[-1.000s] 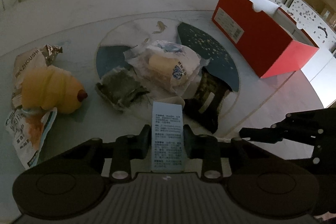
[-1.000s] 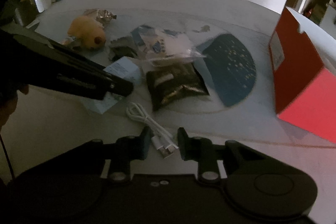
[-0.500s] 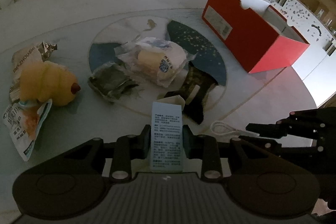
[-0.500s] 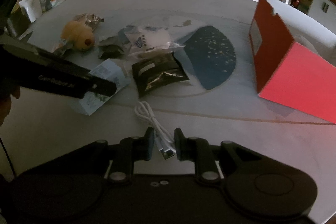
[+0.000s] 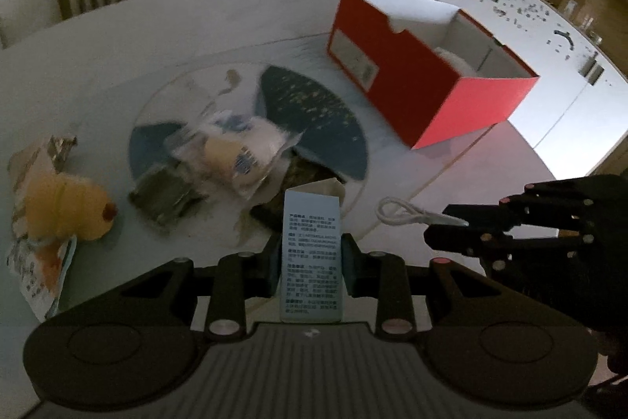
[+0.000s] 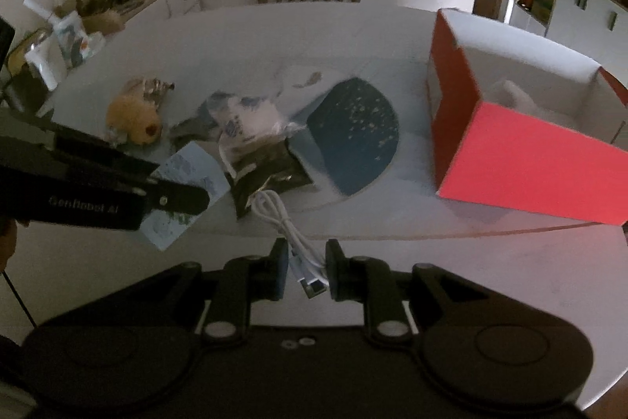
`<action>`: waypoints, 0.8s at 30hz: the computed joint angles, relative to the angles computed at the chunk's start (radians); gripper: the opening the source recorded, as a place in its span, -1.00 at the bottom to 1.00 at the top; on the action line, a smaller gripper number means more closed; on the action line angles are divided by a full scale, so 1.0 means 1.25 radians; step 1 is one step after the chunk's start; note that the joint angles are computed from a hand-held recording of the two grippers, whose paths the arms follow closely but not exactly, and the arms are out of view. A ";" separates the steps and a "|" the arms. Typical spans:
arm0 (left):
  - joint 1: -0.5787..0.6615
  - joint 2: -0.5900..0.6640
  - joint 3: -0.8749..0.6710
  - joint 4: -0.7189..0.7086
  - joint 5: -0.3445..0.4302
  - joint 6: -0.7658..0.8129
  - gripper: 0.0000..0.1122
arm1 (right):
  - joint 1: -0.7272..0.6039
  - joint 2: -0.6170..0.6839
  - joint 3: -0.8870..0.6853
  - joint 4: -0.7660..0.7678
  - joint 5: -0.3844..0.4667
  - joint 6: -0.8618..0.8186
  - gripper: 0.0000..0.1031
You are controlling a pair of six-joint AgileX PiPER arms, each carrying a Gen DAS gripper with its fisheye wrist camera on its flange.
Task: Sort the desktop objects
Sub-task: 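Carry the light-blue box and white cable over the red shoebox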
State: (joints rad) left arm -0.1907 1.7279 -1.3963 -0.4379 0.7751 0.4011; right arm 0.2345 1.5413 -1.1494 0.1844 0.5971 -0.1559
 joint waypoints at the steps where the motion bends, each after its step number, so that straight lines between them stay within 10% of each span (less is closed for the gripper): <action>1: -0.002 0.001 -0.009 -0.001 0.007 0.001 -0.47 | -0.008 -0.003 -0.005 0.005 0.006 -0.002 -0.63; 24: -0.148 0.192 -0.459 0.059 0.154 -0.113 -0.47 | -0.262 0.038 -0.217 0.095 0.132 -0.136 -0.63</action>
State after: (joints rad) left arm -0.3761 1.9676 -1.9695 -0.3642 0.9676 0.2594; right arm -0.0934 1.5887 -1.4204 0.3028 0.7626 -0.3257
